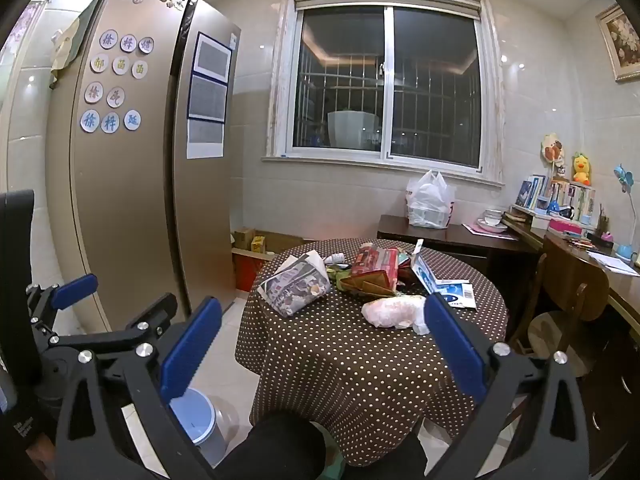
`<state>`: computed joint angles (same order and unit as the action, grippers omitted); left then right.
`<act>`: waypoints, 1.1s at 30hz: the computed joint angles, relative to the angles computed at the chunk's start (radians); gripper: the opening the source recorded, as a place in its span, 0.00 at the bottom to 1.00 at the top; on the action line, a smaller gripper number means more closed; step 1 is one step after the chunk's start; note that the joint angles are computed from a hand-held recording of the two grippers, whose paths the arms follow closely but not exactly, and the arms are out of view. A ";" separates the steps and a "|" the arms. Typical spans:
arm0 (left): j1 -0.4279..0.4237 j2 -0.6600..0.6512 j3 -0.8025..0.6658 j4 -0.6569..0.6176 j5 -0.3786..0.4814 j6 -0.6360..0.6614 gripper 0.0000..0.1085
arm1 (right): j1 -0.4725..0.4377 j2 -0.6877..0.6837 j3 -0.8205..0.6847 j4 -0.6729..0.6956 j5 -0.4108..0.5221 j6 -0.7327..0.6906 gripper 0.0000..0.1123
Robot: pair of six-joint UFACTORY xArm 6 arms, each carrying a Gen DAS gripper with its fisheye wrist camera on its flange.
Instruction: Collect trash
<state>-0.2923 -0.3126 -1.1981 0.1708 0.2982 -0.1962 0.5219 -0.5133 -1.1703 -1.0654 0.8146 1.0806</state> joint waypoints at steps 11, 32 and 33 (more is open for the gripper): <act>0.000 -0.006 0.006 0.018 -0.007 -0.016 0.90 | -0.003 0.000 -0.002 0.006 -0.002 -0.004 0.88; -0.016 -0.003 -0.018 -0.007 0.012 0.027 0.90 | -0.002 -0.001 -0.004 0.008 0.000 -0.010 0.88; -0.015 -0.003 -0.018 -0.007 0.012 0.029 0.90 | -0.003 -0.001 -0.004 0.010 -0.002 -0.010 0.88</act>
<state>-0.3074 -0.3157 -1.2163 0.1634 0.3100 -0.1674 0.5194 -0.5142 -1.1743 -1.0557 0.8130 1.0705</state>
